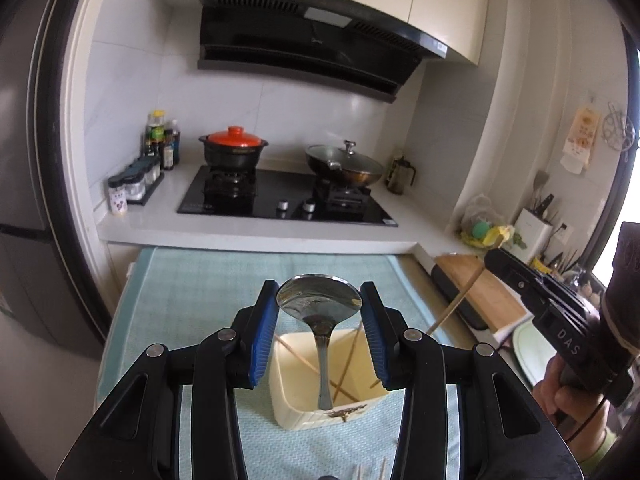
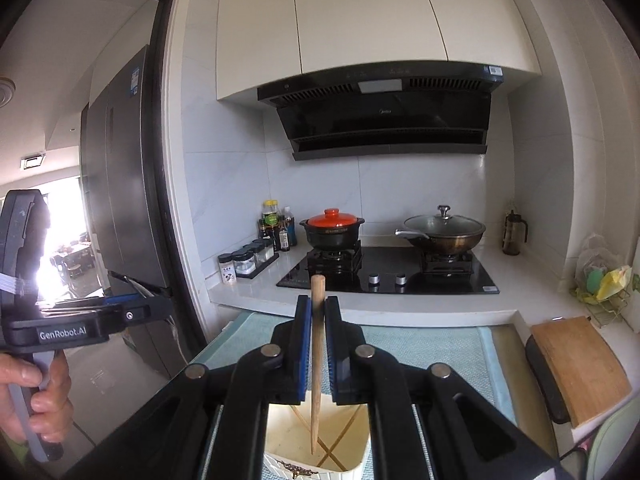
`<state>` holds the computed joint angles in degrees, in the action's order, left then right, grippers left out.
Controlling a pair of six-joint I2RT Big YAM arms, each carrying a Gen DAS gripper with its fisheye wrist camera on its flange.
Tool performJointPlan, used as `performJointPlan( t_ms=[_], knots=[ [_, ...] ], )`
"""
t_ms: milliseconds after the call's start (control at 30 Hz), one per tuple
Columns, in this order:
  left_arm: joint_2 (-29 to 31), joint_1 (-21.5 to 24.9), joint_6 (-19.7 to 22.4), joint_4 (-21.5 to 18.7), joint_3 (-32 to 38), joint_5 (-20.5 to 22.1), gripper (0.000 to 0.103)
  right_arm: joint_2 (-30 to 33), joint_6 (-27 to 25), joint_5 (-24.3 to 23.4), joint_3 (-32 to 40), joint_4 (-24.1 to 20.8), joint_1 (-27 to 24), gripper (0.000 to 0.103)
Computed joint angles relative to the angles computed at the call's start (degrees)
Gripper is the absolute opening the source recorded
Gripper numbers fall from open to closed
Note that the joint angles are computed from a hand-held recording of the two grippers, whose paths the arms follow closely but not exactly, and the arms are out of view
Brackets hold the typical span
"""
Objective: Organize utensils
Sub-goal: 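Lower the spoon and chopstick into the cream holder and open both grippers, then move both open grippers back toward the remaining utensils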
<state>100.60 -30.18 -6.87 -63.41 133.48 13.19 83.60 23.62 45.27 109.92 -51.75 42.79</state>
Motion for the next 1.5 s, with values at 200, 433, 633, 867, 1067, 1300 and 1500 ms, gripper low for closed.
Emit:
performJointPlan(
  t_ms=[200,433,633,867,1067,1300,1500],
  knots=[
    [6.72,-1.57,0.46,-1.38,3.63,-2.29,0.042,1.45,2.77,-9.7,-4.17,1.52,-5.44,0.007],
    [13.51,-1.98,1.08,-6.93,8.38,-2.58,0.042,6.31,6.92,-21.26,-3.23,-5.25,-10.15,0.007],
    [18.86,-2.1,1.47,-12.74,15.14,-4.42,0.043,8.95,8.01,-23.79,-1.35,-7.14,-11.75,0.008],
    [11.87,-1.07,1.69,-7.38,7.33,-5.77,0.077,7.13,7.37,-19.06,0.92,-7.0,-10.2,0.049],
    [-6.75,0.26,6.28,1.68,-18.05,-5.72,0.094,0.17,6.98,-10.66,-2.46,-11.5,-3.21,0.049],
    [-28.67,1.77,7.78,7.6,-50.69,-7.75,0.095,-9.51,21.53,1.27,-14.17,-24.22,12.31,0.052],
    [-41.54,1.27,0.71,7.93,-68.38,-9.33,0.095,-8.97,54.78,7.86,-20.85,-45.18,28.17,0.052]
  ],
)
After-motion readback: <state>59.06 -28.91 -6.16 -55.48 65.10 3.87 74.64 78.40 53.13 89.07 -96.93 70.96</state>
